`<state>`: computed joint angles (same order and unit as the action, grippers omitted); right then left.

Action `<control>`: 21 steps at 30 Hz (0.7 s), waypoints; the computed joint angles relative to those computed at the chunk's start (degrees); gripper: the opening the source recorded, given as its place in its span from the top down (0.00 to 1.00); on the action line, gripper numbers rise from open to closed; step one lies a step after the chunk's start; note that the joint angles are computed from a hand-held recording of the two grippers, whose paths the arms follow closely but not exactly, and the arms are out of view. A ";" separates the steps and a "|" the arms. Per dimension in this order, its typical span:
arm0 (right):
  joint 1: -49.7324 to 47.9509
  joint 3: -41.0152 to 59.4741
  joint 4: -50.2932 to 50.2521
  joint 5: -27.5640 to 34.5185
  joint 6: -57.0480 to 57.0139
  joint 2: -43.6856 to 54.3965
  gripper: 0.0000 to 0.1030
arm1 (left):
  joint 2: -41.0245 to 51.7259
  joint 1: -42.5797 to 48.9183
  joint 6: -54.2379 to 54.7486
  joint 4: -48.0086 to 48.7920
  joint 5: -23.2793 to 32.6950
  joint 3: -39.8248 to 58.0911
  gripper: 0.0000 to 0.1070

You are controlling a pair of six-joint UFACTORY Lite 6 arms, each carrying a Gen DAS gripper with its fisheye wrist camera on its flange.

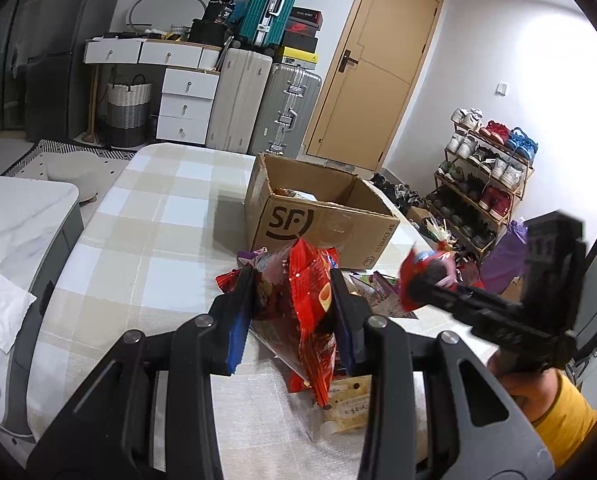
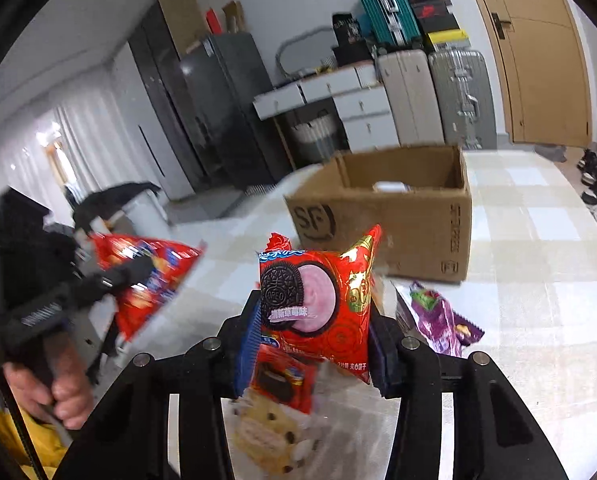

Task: Organize snacks
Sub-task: 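Grasp the red Oreo cake pack with the right tool while the left tool grasps a red wafer bag, then carry both red packs over the SF box and release them inside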

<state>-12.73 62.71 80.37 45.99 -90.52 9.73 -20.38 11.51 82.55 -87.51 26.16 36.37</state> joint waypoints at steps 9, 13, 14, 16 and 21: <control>-7.99 -3.49 -1.10 10.87 1.24 -9.51 0.56 | -5.46 -3.01 -10.29 8.94 -2.04 -0.39 0.69; -8.83 -3.69 -1.35 11.63 1.64 -11.61 0.56 | -6.95 -4.25 -17.20 14.97 -3.30 1.04 0.69; -9.06 -3.61 -1.40 11.91 1.73 -11.94 0.56 | -7.11 -4.72 -18.85 16.64 -3.80 1.71 0.69; -9.51 -2.95 -1.52 12.85 2.26 -12.58 0.56 | -6.79 -5.20 -21.04 18.93 -4.52 2.97 0.69; -9.14 1.21 -2.12 13.45 4.15 -12.04 0.56 | -5.56 -6.99 -30.82 27.53 -6.08 7.33 0.69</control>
